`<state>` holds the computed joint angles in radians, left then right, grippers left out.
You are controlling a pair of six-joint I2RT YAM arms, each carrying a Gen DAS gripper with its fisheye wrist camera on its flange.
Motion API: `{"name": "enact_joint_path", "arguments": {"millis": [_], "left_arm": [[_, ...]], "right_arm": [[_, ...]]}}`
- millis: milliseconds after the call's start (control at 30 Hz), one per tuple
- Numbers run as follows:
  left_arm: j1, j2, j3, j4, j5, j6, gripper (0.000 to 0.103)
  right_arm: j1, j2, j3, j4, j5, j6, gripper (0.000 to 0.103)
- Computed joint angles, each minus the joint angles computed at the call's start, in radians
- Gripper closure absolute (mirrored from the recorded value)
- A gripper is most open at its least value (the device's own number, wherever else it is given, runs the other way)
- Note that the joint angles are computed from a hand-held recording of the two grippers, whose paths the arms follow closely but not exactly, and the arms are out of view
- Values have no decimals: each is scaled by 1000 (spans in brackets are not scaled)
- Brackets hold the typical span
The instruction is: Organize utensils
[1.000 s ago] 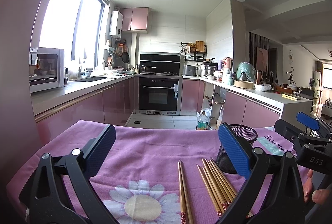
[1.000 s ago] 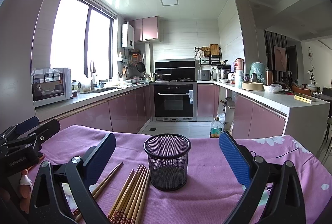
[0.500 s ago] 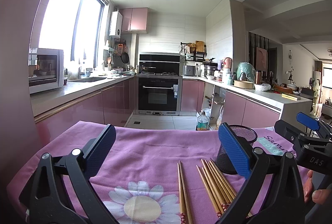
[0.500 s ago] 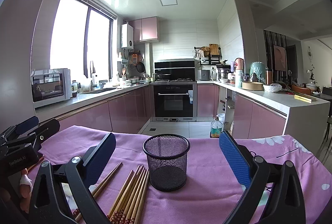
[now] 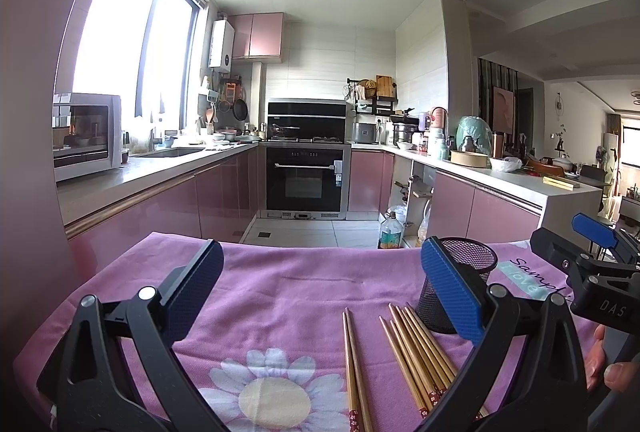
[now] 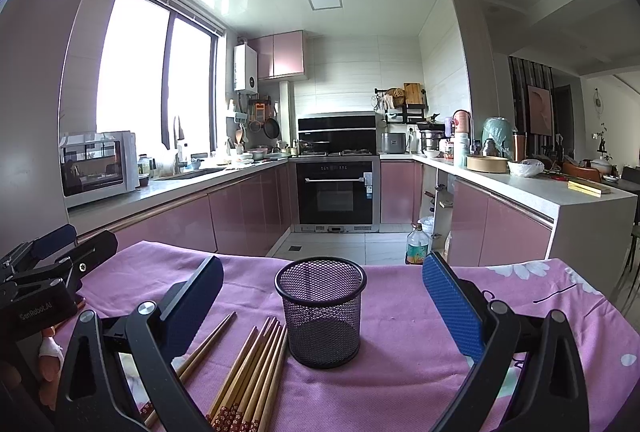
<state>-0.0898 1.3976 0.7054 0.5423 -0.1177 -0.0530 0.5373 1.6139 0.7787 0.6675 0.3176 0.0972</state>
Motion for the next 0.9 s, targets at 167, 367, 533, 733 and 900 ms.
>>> {"name": "enact_joint_path", "arguments": {"millis": [167, 367, 533, 733, 900], "left_arm": [[1, 3, 8, -17, 0, 3, 6], [26, -17, 17, -105, 45, 29, 6], [57, 32, 102, -277, 127, 71, 14], [109, 141, 231, -502, 213, 114, 34], [116, 263, 356, -653, 252, 165, 44]], "right_arm": [[-4, 0, -4, 8, -2, 2, 7], [-29, 11, 30, -83, -73, 18, 7], [-49, 85, 152, -310, -181, -5, 8], [-73, 208, 303, -544, -302, 5, 36], [-86, 311, 426, -690, -369, 0, 55]]}}
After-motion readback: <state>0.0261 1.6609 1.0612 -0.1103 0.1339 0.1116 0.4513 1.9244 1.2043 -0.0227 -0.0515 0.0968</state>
